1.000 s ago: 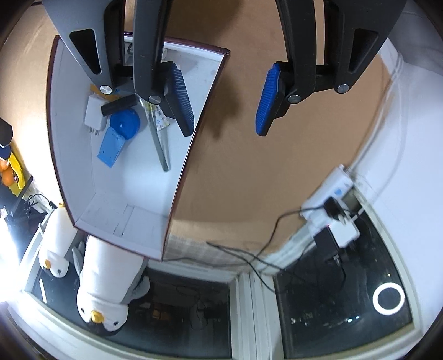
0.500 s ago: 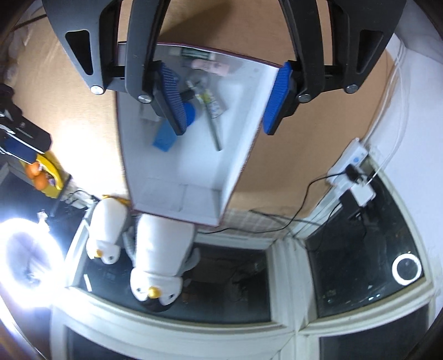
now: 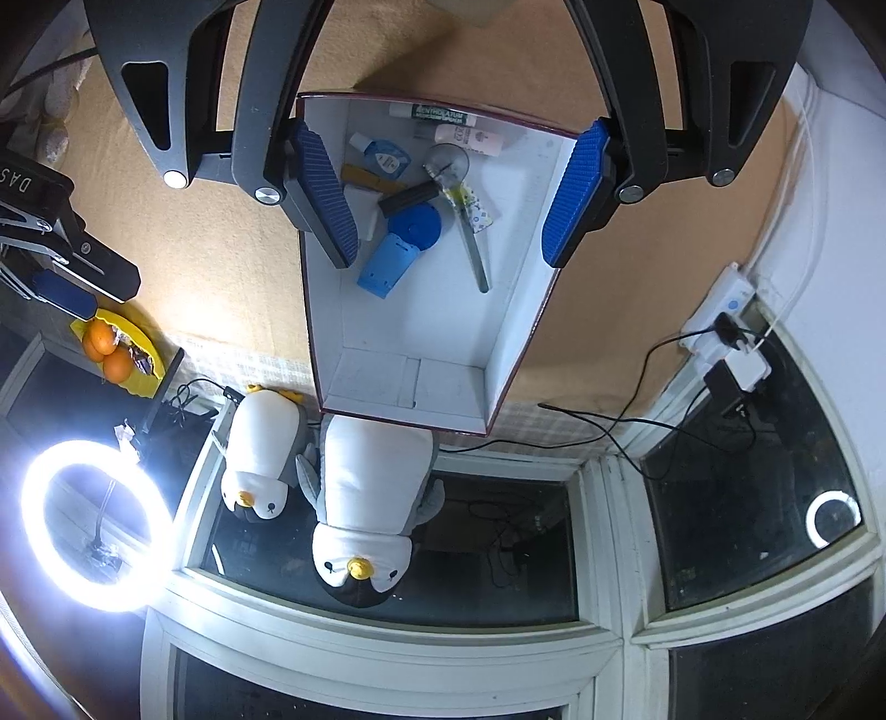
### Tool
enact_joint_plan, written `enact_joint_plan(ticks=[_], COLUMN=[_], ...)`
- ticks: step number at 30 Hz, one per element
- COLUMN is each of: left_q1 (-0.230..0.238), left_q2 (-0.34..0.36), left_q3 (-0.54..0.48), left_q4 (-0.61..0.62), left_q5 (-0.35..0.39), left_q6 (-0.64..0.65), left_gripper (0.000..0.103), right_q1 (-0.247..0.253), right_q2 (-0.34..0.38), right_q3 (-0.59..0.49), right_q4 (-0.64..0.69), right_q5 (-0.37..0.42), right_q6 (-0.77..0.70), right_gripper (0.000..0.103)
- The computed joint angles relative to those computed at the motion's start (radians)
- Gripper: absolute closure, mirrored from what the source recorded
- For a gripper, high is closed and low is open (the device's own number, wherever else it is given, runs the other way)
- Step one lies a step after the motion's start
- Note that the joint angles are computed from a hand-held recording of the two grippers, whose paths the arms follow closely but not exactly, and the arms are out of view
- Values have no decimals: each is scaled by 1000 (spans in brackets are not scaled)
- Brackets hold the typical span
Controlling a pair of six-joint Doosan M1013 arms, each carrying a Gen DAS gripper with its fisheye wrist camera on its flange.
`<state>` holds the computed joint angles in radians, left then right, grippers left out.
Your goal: Organize rigid objects
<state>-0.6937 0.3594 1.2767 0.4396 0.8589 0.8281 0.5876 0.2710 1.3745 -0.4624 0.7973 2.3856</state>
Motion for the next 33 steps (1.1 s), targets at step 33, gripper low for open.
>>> enact_joint_plan(ticks=[33], left_q1=[-4], left_q2=[-3], left_q3=[1], left_q4=[8], left_q5=[0], left_q6=[2], left_gripper=[34], right_q1=[0], right_q2=[0], right_q3=[3], right_q4=[-9], right_q5=[7], right_q6=[-7], right_gripper=[17])
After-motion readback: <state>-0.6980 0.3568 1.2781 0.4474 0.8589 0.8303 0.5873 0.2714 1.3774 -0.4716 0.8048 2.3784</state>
